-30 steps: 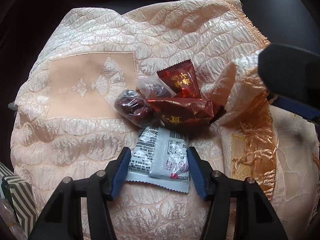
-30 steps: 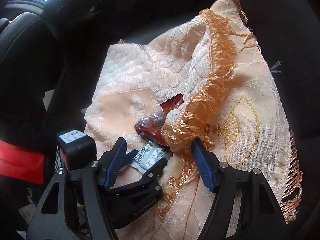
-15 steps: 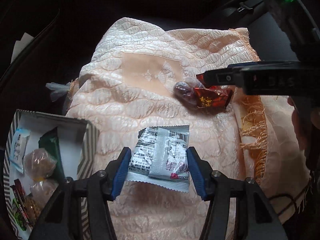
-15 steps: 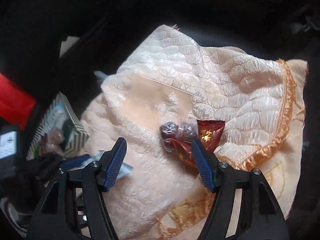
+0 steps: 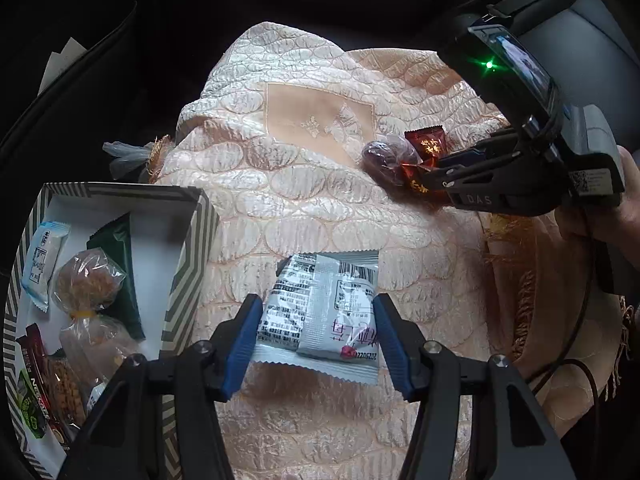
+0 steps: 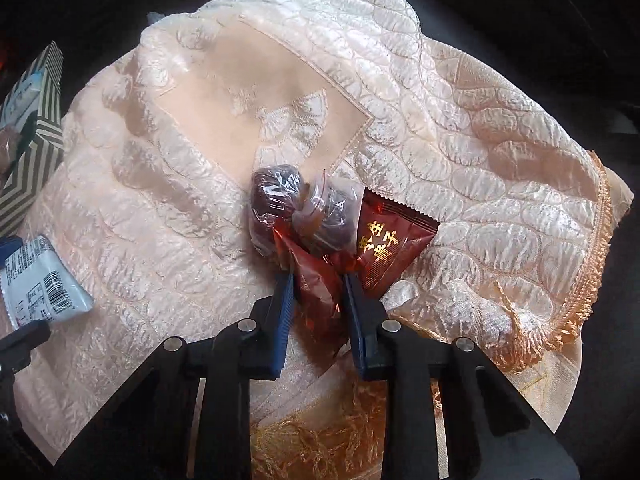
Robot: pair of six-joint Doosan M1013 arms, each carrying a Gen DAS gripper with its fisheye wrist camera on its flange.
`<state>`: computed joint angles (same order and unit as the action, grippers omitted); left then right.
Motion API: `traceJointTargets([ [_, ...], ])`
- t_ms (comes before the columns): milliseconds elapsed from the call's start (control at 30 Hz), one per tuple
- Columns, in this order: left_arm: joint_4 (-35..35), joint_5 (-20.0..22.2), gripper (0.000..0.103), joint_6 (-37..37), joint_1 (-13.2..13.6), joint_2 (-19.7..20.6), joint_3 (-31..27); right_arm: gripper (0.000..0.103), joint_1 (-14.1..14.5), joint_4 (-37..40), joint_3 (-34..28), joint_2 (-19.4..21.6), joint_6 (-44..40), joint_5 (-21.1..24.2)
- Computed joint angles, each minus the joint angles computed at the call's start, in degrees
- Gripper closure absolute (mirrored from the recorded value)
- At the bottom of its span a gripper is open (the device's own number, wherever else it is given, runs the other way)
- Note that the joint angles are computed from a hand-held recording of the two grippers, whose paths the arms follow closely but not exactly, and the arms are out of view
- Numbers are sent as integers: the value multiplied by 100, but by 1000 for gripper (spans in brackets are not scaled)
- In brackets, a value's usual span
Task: Organize snacks
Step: 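Hold white packet in left tool while right tool grasps red-wrapped candy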
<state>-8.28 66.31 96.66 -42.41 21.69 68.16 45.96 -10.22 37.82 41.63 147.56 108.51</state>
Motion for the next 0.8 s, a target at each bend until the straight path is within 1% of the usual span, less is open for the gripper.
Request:
traceJointTargets([
  [100,-8,2,43,-18,11,-31,40,80,33,-71,-156,101,-74,239],
  [133,-3,-8,43,-36,18,-49,62,82,51,-107,-149,77,27,187],
  [267,27,-146,43,-60,38,-156,165,86,141,-220,278,-343,934,-642],
  [400,12,-245,43,-76,64,-275,281,89,323,-471,389,-547,1519,-1071],
  [433,54,-302,43,-76,60,-320,329,97,378,-534,348,-550,1652,-1163],
  [467,114,-340,43,-92,55,-354,364,98,442,-618,272,-528,1770,-1283],
  [500,131,-357,43,-96,60,-378,391,98,516,-717,-16,-377,1832,-1233],
  [600,40,-338,43,-77,95,-437,454,98,608,-843,-387,-167,1913,-1081],
  [667,46,-401,43,-47,108,-505,528,98,604,-742,-468,-79,1964,-999],
  [733,17,-431,43,-55,140,-553,579,97,620,-994,-484,-31,1905,-775],
  [767,4,-433,43,-71,156,-565,591,94,589,-944,-509,-12,1840,-698],
  [800,-6,-425,43,-88,170,-566,594,88,521,-719,-440,-35,1776,-745],
])
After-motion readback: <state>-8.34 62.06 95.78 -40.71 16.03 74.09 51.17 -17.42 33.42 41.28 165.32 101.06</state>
